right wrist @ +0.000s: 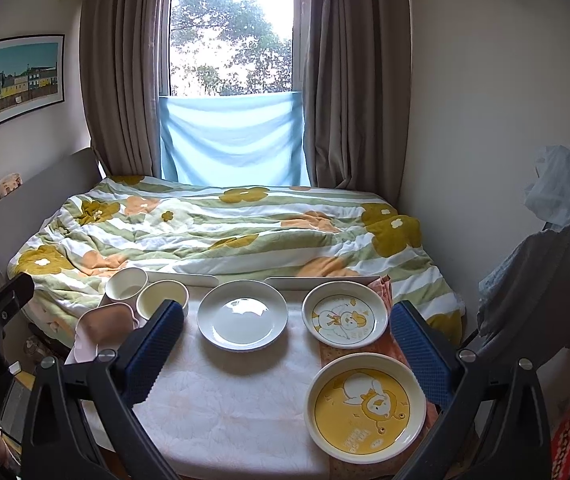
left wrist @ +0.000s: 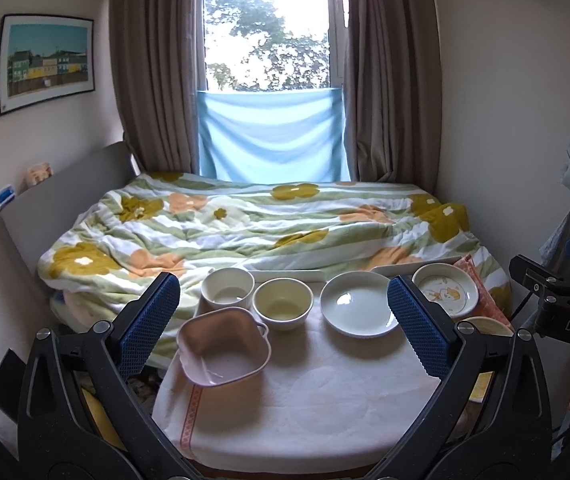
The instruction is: Organize plates and bowls
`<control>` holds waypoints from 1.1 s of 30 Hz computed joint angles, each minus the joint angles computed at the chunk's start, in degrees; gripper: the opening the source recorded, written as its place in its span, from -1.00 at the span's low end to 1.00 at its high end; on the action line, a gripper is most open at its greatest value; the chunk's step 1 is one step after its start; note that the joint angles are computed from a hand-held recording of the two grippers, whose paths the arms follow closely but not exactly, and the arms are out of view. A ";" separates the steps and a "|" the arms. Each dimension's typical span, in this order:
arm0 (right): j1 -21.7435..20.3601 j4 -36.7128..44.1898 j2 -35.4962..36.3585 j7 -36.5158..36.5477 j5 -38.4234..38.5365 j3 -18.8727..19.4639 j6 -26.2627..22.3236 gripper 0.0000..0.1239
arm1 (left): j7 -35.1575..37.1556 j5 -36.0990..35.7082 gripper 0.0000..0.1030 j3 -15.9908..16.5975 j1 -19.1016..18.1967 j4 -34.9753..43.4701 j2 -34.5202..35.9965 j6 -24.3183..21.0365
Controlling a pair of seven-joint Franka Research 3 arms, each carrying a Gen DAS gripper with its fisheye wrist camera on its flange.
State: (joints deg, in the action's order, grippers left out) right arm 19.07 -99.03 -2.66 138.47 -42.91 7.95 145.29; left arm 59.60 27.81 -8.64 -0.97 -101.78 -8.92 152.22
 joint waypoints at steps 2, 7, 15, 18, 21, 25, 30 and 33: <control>0.11 0.43 0.39 -0.28 0.27 0.01 -0.12 0.66 | -0.20 0.04 0.99 -0.02 0.01 -0.07 -0.02 -0.08; 0.34 0.52 0.47 -0.13 0.17 -0.11 -0.20 0.66 | 0.17 -0.50 0.99 0.11 -0.09 -0.11 0.00 -0.02; 0.47 0.55 0.49 -0.05 0.11 -0.22 -0.21 0.66 | 0.40 -0.90 0.99 0.13 -0.10 -0.15 0.02 0.02; 0.46 0.57 0.50 -0.24 0.27 -0.26 -0.20 0.66 | 0.26 -0.79 0.99 0.06 -0.10 -0.18 0.01 -0.03; 0.43 0.47 0.45 -0.25 0.30 -0.29 -0.09 0.66 | 0.30 -0.81 0.99 0.09 -0.11 -0.21 -0.01 0.04; 0.40 0.45 0.46 -0.24 0.30 -0.26 -0.07 0.66 | 0.33 -0.84 0.99 0.09 -0.12 -0.07 0.05 -0.08; 0.38 0.41 0.44 -0.30 0.36 -0.27 -0.07 0.66 | 0.38 -0.91 0.99 0.12 -0.13 0.05 0.15 -0.15; 0.34 0.37 0.46 -0.27 0.38 -0.27 0.01 0.66 | 0.42 -0.95 0.99 0.13 -0.14 0.01 0.13 -0.09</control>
